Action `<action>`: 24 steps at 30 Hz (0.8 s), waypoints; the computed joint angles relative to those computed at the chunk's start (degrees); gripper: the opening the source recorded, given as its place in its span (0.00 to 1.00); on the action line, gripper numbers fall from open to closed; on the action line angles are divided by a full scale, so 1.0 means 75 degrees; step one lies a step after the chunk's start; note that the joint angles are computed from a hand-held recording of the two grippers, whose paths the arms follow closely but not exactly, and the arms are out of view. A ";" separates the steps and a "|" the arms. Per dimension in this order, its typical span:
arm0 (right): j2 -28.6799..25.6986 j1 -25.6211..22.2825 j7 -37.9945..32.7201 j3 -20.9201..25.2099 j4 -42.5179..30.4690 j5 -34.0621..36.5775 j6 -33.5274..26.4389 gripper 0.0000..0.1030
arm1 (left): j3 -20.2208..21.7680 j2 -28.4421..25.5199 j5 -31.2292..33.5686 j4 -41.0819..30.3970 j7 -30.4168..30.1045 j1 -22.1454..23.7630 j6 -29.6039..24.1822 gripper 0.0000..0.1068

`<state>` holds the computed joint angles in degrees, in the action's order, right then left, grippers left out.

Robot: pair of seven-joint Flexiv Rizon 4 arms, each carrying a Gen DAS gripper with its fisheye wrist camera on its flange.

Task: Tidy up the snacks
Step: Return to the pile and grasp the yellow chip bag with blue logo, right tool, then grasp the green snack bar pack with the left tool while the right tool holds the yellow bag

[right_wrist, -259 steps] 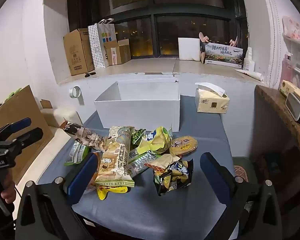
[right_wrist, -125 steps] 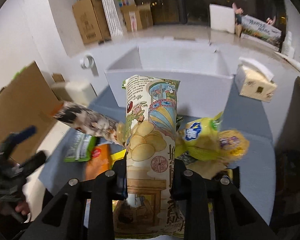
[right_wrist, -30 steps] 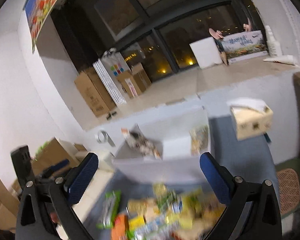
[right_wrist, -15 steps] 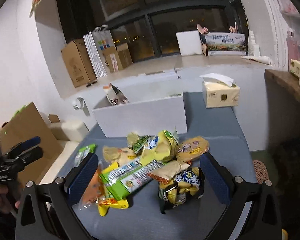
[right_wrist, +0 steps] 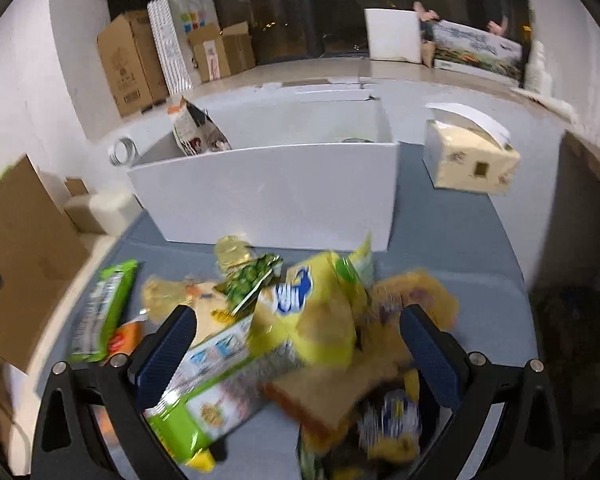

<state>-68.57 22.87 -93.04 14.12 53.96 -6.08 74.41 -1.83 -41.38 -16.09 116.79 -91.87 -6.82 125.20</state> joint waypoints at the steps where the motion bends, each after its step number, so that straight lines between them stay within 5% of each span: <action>1: -0.0155 0.0072 0.0074 -0.0083 -0.0307 -0.0078 -0.0243 1.00 | -0.0014 0.0013 0.0030 0.0039 -0.0035 0.0033 0.0040 0.96; 7: -0.0850 0.0377 0.0207 -0.0501 -0.1636 -0.0232 -0.1507 0.98 | 0.0021 -0.0027 -0.0038 0.0062 -0.0071 0.0055 -0.0029 0.96; 9: -0.0968 0.0392 0.0121 -0.0489 -0.1861 -0.0161 -0.1752 0.78 | -0.0005 -0.0065 -0.0022 0.0031 -0.0090 0.0092 -0.0099 0.96; 14: -0.0724 0.0288 -0.0199 -0.0371 -0.1466 0.0148 -0.1481 0.63 | 0.0021 -0.0106 -0.0041 -0.0010 -0.0121 0.0098 -0.0185 0.96; 20: 0.0063 0.0116 -0.0536 -0.0245 -0.0088 0.0287 -0.0227 0.61 | -0.0096 -0.0161 0.0050 -0.0016 -0.0330 0.0273 -0.0253 0.96; 24: 0.0725 -0.0269 -0.0865 0.0365 0.1088 0.0406 0.0870 0.61 | 0.0121 -0.0276 -0.0306 -0.0173 -0.0297 0.0005 -0.0518 0.96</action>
<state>-63.14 20.85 -99.52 16.85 62.13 -3.03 80.94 -0.92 -43.45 -18.39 115.49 -94.10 -6.78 121.31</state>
